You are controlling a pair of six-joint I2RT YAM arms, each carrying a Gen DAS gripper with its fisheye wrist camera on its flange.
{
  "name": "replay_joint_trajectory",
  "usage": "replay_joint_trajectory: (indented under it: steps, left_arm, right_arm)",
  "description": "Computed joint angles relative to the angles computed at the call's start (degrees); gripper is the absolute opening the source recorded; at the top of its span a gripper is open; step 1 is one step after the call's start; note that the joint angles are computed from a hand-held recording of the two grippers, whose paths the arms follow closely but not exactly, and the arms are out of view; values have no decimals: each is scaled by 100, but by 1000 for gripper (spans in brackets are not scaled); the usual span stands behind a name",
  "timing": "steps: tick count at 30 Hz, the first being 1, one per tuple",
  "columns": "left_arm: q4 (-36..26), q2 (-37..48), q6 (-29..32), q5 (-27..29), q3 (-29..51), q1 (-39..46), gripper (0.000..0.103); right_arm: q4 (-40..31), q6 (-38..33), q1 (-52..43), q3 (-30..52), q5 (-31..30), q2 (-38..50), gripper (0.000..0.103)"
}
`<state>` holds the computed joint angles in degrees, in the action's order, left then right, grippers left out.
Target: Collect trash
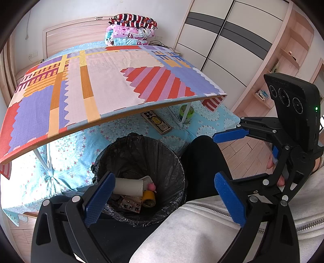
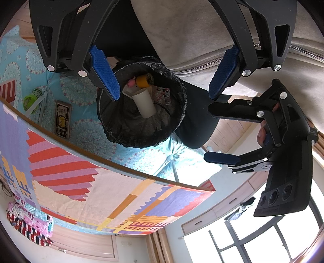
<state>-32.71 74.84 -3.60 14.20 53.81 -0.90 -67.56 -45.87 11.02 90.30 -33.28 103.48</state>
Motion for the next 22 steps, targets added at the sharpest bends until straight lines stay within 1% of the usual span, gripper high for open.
replay_joint_trajectory:
  steps: [22]
  left_arm:
    - [5,-12,-17,-1,8,-13,95]
  right_arm:
    - [64,37,27,-65,40,-49,89]
